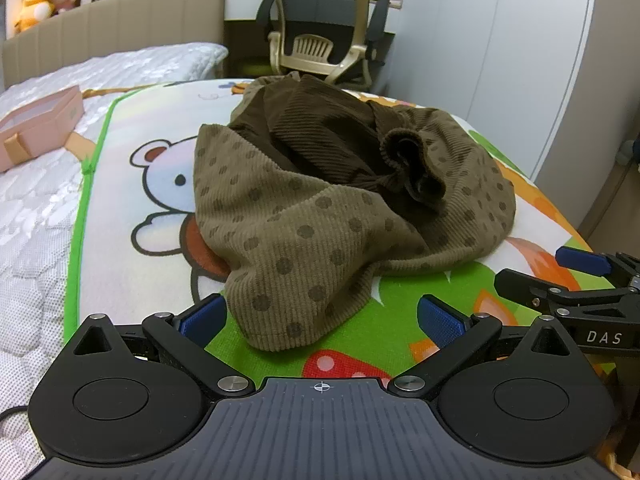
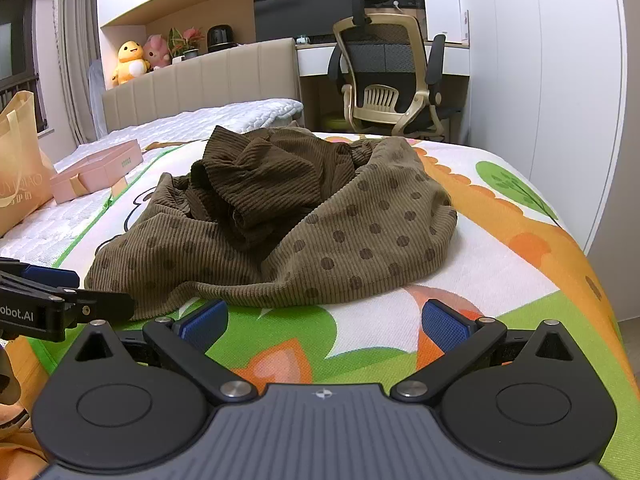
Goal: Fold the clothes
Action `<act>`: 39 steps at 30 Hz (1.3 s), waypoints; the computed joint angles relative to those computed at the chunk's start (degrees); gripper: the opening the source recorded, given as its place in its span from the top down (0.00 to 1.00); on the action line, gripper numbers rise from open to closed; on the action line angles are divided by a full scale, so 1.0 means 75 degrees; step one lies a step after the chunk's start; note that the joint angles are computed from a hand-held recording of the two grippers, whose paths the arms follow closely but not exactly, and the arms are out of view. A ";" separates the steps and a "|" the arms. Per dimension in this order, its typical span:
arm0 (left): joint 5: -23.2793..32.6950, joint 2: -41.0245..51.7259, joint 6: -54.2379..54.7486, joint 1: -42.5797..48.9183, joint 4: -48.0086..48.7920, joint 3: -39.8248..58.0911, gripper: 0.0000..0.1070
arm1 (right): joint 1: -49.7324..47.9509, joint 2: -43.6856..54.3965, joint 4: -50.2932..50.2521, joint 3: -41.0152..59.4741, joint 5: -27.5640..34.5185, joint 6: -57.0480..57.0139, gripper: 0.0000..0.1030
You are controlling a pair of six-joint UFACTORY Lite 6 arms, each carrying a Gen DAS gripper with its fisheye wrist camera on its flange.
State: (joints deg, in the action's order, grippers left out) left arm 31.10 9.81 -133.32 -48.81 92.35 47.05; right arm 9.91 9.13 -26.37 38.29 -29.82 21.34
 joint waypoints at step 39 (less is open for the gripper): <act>-0.0004 0.0010 -0.0043 -0.0037 0.0019 -0.0028 0.04 | -0.0030 0.0113 -0.0082 0.0035 -0.0038 0.0104 0.00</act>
State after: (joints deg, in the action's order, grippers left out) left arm 31.07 9.89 -133.64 -49.09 92.49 46.84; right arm 9.68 9.97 -26.98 38.55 -30.11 22.13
